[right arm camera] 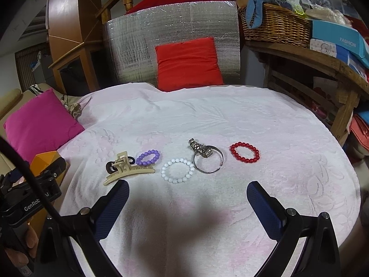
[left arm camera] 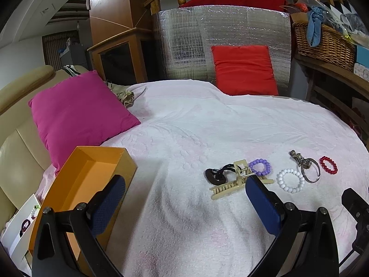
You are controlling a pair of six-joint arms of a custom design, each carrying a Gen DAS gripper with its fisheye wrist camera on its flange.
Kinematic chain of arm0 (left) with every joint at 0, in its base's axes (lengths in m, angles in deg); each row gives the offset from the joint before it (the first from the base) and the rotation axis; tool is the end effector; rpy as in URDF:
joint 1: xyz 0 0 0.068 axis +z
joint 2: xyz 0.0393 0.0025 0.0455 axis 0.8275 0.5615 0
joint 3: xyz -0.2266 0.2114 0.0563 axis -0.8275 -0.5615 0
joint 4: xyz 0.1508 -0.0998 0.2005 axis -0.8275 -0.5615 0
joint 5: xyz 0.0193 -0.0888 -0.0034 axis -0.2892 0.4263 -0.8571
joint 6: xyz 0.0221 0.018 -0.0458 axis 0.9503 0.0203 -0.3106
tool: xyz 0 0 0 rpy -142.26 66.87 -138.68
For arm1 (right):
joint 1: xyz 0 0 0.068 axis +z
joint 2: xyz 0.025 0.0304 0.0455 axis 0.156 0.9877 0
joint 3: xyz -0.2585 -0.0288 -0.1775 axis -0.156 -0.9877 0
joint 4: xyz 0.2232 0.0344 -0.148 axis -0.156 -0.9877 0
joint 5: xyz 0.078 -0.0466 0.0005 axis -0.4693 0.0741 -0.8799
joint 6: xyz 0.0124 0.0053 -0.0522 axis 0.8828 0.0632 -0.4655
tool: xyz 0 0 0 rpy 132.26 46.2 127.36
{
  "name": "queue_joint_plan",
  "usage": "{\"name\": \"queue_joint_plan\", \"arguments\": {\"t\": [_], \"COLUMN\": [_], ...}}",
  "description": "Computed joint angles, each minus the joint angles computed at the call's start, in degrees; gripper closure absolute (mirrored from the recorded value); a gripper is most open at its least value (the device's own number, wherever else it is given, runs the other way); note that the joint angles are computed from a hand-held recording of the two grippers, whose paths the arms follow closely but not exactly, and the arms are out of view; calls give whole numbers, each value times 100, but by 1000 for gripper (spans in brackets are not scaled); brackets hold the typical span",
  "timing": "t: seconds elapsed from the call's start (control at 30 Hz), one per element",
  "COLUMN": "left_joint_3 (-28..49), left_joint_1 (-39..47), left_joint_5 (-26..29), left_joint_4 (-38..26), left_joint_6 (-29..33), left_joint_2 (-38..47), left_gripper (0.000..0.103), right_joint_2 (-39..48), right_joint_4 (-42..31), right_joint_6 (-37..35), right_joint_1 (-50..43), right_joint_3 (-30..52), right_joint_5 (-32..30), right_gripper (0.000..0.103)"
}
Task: Organize jewelry
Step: 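Move both tools toward the jewelry laid out on the bed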
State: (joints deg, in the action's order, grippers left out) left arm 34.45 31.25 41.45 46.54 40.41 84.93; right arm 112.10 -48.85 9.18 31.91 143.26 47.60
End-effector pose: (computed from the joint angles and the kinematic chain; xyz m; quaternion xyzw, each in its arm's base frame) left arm 0.3664 -0.1599 0.3556 0.1438 0.8718 -0.0107 0.4682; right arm 0.2676 0.0907 0.3234 0.2332 0.8583 -0.0654 0.4524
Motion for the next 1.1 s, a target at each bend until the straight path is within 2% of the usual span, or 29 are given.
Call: {"name": "queue_joint_plan", "arguments": {"t": [0.9,1.1], "left_joint_3": [124,304], "left_joint_1": [-25,124], "left_joint_5": [-5,263], "left_joint_4": [-124,-338], "left_joint_6": [5,-17], "left_joint_2": [127,297], "left_gripper": [0,0], "right_joint_2": [-187,-208], "right_joint_4": [25,-5], "right_joint_6": [20,30], "right_joint_1": [-252,-337], "right_joint_3": [-115,-137], "right_joint_5": [-159,-232], "right_gripper": [0,0]}}
